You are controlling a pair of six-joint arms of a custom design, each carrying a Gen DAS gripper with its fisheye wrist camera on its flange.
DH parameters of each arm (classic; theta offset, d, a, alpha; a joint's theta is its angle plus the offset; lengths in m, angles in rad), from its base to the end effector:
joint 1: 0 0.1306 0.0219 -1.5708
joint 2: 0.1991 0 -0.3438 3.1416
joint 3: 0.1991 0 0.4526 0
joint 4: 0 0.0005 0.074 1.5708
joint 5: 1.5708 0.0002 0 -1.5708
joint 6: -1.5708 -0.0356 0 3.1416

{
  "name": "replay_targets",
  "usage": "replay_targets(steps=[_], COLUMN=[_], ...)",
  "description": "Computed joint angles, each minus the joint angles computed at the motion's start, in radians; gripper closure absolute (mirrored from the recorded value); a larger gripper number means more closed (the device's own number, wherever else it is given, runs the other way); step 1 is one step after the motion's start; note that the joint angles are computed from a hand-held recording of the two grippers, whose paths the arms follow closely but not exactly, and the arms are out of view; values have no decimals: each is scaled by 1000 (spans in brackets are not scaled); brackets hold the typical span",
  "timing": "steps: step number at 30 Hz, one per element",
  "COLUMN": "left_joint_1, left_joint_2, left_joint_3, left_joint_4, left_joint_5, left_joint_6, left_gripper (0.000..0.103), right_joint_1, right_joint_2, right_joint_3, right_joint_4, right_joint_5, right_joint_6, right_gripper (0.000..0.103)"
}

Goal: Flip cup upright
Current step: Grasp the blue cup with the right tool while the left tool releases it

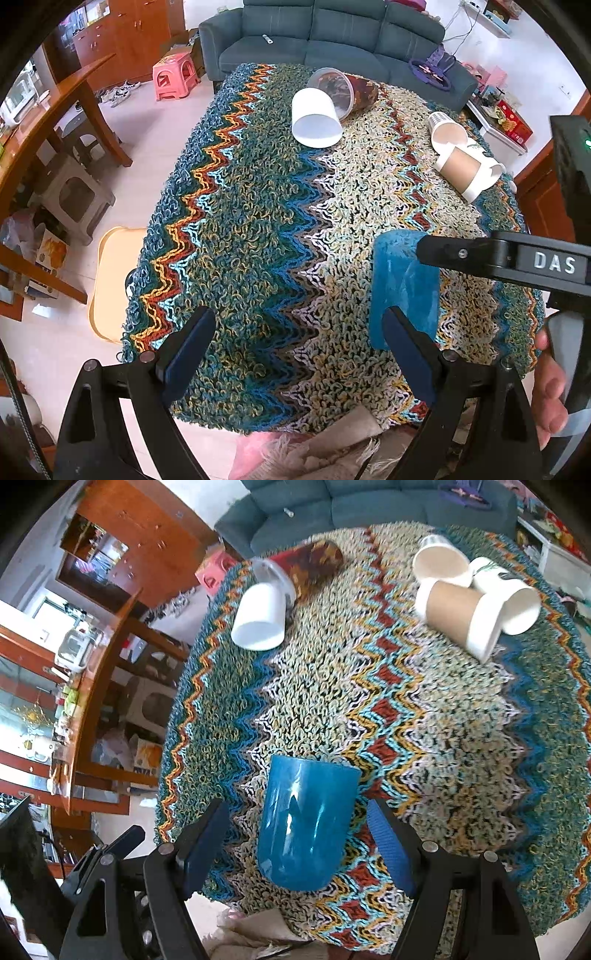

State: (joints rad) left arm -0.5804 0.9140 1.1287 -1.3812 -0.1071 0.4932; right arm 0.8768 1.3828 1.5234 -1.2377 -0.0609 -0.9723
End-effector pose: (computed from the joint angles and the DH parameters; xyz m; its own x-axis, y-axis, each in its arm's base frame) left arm 0.2987 -0.1919 0.4348 -0.9187 0.0395 -0.3930 0.0853 0.9914 -0.0997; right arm 0.3336 0.4036 0.4402 -0.9693 0.1244 -0.2123 0.0280 0.9128 0.4074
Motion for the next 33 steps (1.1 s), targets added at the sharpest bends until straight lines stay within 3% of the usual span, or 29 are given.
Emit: replay_targets(steps=[13,23,33], left_joint_1=[51,73,77], left_joint_2=[33,58,70], left_joint_3=[-27,-32,-27], left_joint_4=[30,42,37], left_joint_5=[-25,-28,-27], left_joint_6=[-21,-36,-35], left_gripper=[10,10,10], right_joint_1=[-16,-19,-39], right_joint_2=[143,224,319], right_joint_3=[109,191,272], right_joint_4=[-107,-199,-291], right_joint_5=[-50,-39,-103], right_joint_6=[-11,30,111], right_gripper=[25,25,29])
